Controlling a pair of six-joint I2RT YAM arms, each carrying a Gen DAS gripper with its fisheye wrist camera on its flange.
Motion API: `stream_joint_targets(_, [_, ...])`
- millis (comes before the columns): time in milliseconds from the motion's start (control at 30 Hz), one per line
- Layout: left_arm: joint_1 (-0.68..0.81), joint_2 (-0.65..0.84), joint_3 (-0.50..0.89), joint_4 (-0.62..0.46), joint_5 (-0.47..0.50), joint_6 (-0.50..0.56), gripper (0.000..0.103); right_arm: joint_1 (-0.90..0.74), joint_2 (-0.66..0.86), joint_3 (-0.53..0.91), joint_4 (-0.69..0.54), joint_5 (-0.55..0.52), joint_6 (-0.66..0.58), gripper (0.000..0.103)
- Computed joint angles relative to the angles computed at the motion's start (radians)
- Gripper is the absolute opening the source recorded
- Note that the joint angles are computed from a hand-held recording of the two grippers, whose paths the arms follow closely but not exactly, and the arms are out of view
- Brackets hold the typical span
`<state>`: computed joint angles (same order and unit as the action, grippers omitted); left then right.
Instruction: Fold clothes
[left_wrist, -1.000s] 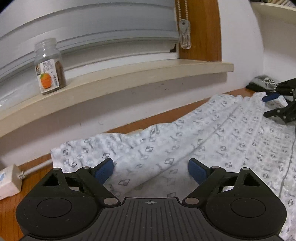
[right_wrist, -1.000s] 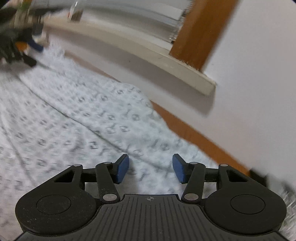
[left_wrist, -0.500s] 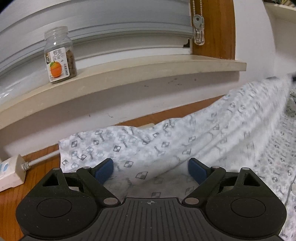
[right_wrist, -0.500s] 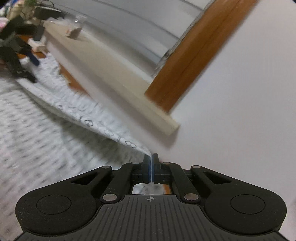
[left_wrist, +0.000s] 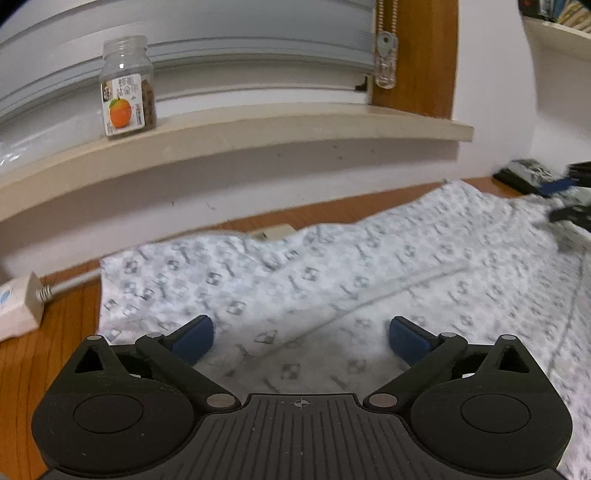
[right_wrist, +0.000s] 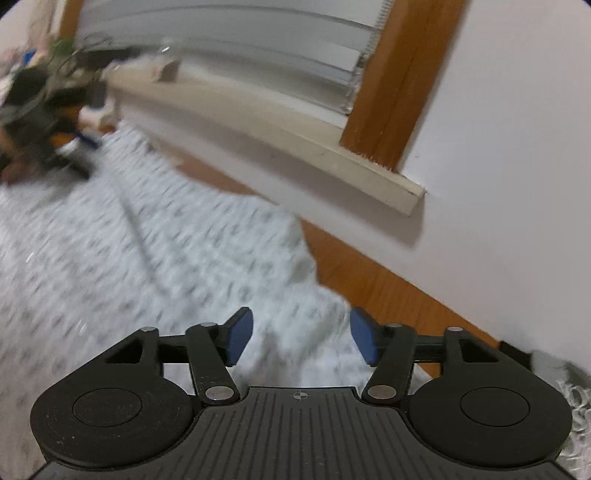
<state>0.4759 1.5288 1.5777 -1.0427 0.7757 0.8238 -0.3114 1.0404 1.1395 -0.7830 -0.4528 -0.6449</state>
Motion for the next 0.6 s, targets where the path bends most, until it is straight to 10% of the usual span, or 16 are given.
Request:
stream_joint_targets(167, [0.051,0.009,0.035,-0.080,0.066,0.085,0.102,0.047,0.100,-0.087,0.205,0.041,0.171,0.060])
stream_joint_targets(300, [0.090,0.064,0.124,0.034,0.136,-0.043,0.094,0.011,0.125,-0.100,0.243,0.005,0.193,0.067])
stream_joint_targets(400, [0.081,0.174,0.260,0.083,0.058,-0.152,0.066,0.003,0.128,-0.102,0.250,0.008,0.196,0.071])
stream_joint_targets(600, [0.044,0.297,0.339,0.113,-0.097,-0.193,0.065,0.019,0.108,-0.114,0.257,0.047,0.193,0.074])
